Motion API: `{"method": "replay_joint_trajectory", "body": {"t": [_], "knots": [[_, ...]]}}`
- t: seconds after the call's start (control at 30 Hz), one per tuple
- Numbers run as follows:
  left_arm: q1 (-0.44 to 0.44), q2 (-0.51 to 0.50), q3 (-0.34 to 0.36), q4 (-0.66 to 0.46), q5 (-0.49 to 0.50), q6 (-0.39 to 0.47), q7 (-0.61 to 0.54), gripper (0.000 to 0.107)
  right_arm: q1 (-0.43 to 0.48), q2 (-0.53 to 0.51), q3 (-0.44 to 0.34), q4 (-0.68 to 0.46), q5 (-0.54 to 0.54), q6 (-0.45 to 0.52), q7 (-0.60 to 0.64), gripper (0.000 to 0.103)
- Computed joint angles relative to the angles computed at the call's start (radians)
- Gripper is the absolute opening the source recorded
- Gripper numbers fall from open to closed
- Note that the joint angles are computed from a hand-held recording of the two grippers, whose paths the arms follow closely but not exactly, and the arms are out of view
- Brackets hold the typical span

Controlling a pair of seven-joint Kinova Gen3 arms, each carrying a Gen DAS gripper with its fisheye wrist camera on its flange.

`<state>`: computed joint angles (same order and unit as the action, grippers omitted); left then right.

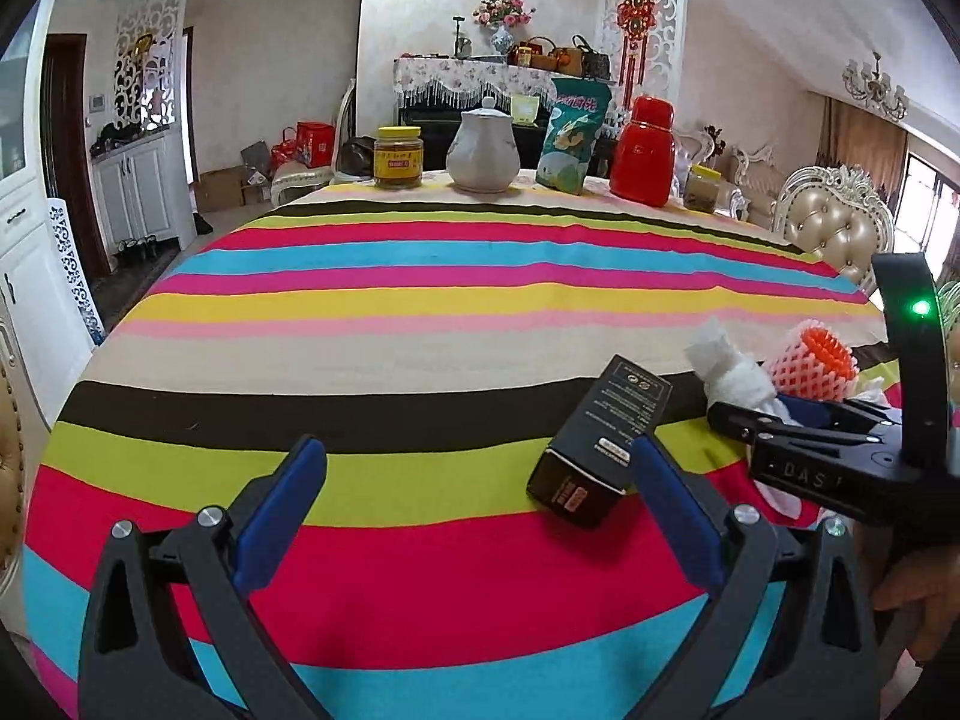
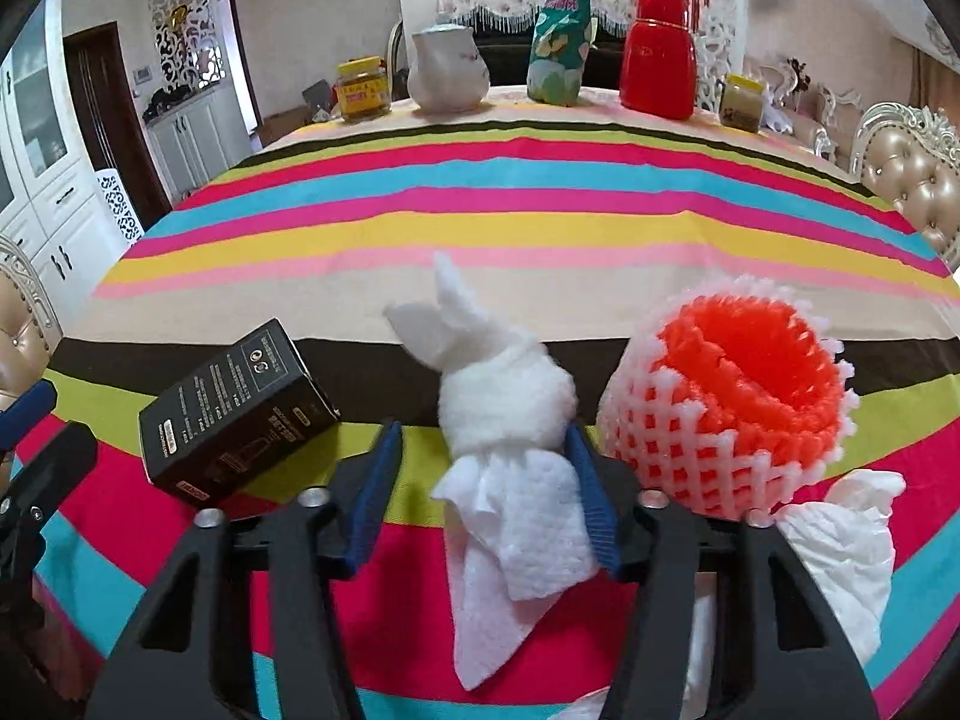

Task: Collect trash
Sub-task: 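Grasp the white tissue with the right tool while the left tool grasps the black box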

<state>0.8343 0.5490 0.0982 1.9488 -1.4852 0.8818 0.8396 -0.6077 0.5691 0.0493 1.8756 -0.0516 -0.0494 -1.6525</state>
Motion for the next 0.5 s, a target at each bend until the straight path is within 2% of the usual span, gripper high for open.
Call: {"method": "replay_joint_trajectory", "body": {"t": [0.03,0.13,0.27,0.37,0.5], "knots": [[0.000,0.001,0.001,-0.003,-0.001,-0.001,-0.002,0.098,-0.004,-0.001,0.007,0.002,0.002,0.004,0.003,0.032],[0.004,0.001,0.000,0.000,-0.015,-0.002,0.011,0.098,0.055,-0.031,-0.053,0.055,0.021,-0.039,0.016,0.026],[0.002,-0.003,0.007,0.010,-0.049,-0.011,0.043,0.098,0.112,-0.096,-0.116,0.180,0.037,-0.140,0.039,0.025],[0.005,0.004,0.016,-0.001,-0.047,0.000,0.020,0.098,0.192,-0.142,-0.195,0.270,0.070,-0.202,0.029,0.025],[0.013,0.008,0.020,-0.009,-0.053,0.001,0.004,0.098,0.201,-0.208,-0.194,0.414,0.058,-0.321,0.035,0.025]]}}
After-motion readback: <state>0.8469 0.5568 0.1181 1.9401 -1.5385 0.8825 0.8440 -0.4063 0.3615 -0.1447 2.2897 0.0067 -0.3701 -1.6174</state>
